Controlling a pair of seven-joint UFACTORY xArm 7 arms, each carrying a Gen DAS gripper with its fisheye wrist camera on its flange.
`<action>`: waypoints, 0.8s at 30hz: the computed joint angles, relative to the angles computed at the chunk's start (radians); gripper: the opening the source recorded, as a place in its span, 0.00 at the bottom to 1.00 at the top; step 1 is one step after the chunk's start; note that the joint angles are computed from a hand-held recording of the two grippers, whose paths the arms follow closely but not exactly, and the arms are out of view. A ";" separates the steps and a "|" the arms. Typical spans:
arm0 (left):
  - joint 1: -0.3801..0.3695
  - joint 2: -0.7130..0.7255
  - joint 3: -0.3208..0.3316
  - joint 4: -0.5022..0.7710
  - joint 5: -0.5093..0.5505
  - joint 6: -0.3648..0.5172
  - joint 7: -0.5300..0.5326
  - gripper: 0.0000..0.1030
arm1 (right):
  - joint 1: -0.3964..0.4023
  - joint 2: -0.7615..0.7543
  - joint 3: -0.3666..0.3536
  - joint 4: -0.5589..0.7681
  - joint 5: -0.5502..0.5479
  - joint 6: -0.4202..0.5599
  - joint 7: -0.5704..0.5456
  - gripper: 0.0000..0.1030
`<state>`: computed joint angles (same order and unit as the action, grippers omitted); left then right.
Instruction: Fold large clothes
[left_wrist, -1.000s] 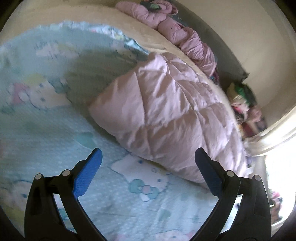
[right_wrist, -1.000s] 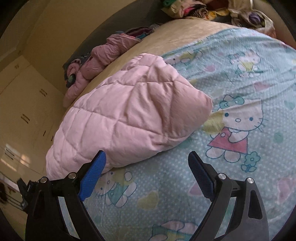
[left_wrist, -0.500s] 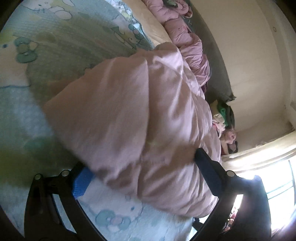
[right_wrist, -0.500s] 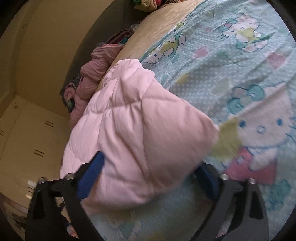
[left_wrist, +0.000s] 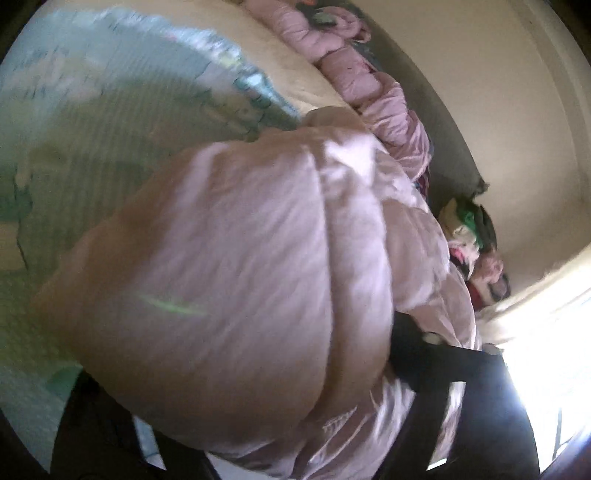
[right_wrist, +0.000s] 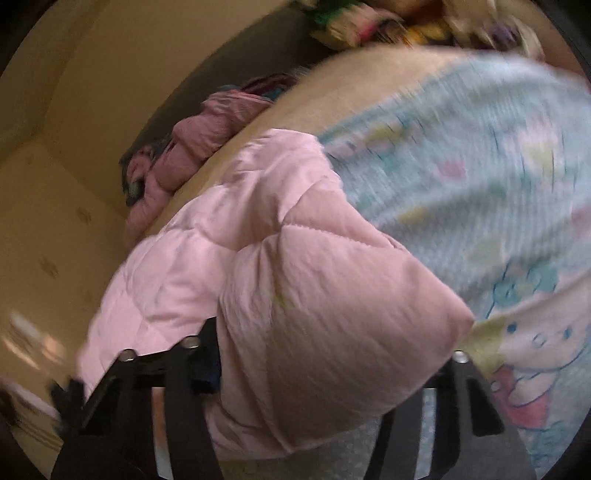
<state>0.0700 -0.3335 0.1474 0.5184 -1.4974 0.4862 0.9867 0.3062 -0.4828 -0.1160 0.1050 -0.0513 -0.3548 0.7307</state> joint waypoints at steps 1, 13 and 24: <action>0.001 -0.013 -0.007 -0.002 0.020 -0.010 -0.003 0.54 | -0.057 -0.034 0.089 0.005 0.024 0.045 -0.024 0.41; -0.070 -0.251 0.034 -0.081 0.216 -0.114 -0.067 0.34 | -0.273 -0.351 0.528 0.066 -0.011 0.315 -0.089 0.30; -0.062 -0.520 0.076 -0.227 0.485 -0.099 -0.245 0.34 | -0.075 -0.675 0.476 -0.033 -0.058 0.546 0.012 0.30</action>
